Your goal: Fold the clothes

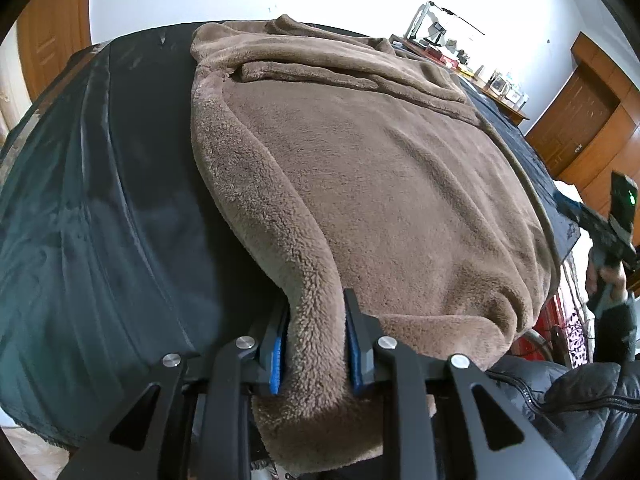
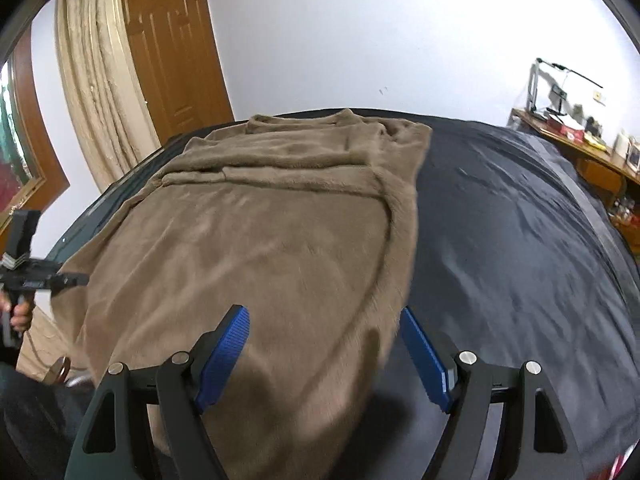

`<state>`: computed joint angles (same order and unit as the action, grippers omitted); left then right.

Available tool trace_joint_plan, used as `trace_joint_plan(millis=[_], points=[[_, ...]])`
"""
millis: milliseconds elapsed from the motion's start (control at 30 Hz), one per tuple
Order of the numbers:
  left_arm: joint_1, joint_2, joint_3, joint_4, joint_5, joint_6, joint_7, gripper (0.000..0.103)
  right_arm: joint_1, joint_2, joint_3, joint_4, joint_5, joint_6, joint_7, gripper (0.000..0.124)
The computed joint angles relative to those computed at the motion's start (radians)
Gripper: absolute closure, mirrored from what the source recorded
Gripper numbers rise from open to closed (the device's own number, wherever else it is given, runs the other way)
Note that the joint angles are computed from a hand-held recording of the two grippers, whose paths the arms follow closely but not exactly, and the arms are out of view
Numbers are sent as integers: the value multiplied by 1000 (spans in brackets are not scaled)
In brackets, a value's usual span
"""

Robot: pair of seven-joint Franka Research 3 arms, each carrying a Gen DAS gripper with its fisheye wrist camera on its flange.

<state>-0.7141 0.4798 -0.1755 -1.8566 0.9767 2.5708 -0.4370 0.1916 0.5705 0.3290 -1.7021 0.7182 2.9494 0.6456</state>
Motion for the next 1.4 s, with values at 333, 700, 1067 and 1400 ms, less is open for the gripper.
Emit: trace_joint_plan(millis=[333,700,1067,1400], points=[[-5,10,1,14,15,16,-7,58,-193,-165,114,-244,361,-222,-304,44],[-43,21,-3,38,-9,-41,16,23,-135,-126,-30,-238,500,-393,-182,44],[-42,7,-5,15,26,-28,-53,22,-54,-52,-88,-152,453,-559,-178,92],[-29,-1,3,-5,45,22,-81,21,-69,-172,-92,-205,667,-737,-457,99]])
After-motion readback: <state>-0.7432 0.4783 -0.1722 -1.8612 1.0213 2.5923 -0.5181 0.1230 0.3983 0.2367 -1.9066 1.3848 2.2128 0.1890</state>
